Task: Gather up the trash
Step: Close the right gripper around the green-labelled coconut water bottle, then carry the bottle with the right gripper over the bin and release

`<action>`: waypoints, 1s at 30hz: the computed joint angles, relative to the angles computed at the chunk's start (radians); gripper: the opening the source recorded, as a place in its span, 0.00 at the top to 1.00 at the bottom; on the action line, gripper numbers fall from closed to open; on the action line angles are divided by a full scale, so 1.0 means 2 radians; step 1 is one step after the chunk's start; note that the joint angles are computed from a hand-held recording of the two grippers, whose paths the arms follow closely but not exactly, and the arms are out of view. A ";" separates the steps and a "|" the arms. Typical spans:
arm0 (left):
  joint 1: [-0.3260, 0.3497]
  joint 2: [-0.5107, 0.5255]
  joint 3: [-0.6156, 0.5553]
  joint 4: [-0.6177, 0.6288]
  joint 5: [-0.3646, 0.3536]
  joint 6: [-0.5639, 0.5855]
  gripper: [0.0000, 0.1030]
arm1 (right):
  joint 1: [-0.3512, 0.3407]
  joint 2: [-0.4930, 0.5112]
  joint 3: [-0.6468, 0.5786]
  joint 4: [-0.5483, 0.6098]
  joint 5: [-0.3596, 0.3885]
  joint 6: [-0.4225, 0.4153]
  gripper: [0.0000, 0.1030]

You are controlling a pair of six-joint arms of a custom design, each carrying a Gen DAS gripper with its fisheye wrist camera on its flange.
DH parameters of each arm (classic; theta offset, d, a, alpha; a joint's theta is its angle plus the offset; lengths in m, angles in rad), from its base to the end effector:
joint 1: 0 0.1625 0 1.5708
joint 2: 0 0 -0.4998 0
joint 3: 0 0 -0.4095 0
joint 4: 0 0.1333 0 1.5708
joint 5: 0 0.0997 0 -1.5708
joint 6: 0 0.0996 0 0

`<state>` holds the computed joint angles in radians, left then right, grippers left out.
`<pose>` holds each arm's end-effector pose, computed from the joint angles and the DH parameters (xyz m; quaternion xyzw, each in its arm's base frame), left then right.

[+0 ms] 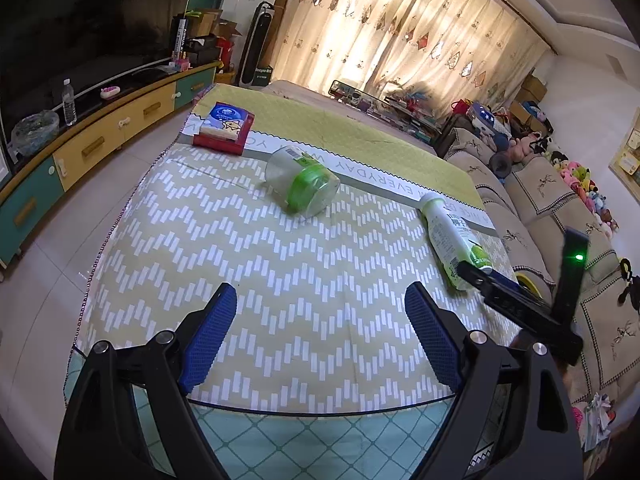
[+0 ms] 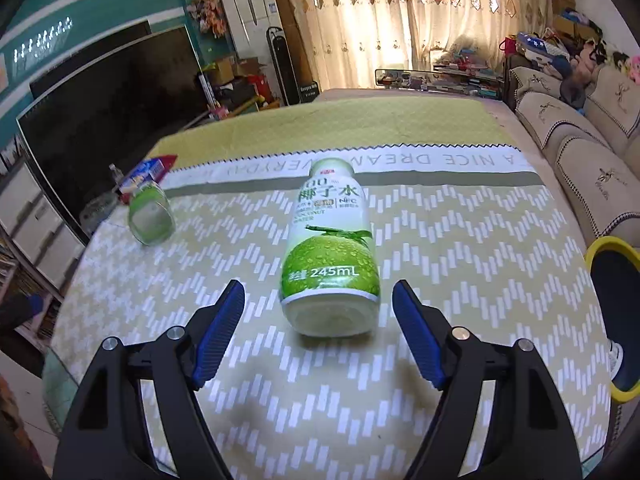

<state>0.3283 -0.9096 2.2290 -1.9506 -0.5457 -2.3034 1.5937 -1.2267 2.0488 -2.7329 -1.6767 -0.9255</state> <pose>-0.3327 -0.3441 0.0493 -0.2016 0.7826 -0.5076 0.2987 0.1359 -0.5714 0.2729 0.4414 -0.8797 0.1293 0.1206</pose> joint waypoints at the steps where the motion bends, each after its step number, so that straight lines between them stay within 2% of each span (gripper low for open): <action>1: 0.001 0.000 0.000 -0.002 0.000 0.003 0.18 | 0.001 0.003 -0.001 -0.002 -0.004 0.001 0.30; 3: 0.002 0.001 0.001 -0.008 0.001 0.008 0.18 | 0.000 0.009 -0.003 -0.006 -0.005 0.003 0.34; 5: 0.003 0.000 0.002 -0.012 0.002 0.012 0.18 | 0.001 0.011 -0.003 -0.013 -0.007 -0.001 0.51; 12: 0.006 0.001 0.005 -0.024 0.002 0.016 0.17 | -0.008 -0.018 -0.013 0.007 0.035 -0.011 0.51; 20: 0.007 0.006 0.000 -0.026 0.005 0.025 0.17 | -0.021 -0.072 -0.036 0.076 0.093 -0.020 0.52; 30: 0.013 0.018 -0.018 -0.035 0.005 0.054 0.17 | -0.040 -0.096 -0.059 0.144 0.112 -0.020 0.52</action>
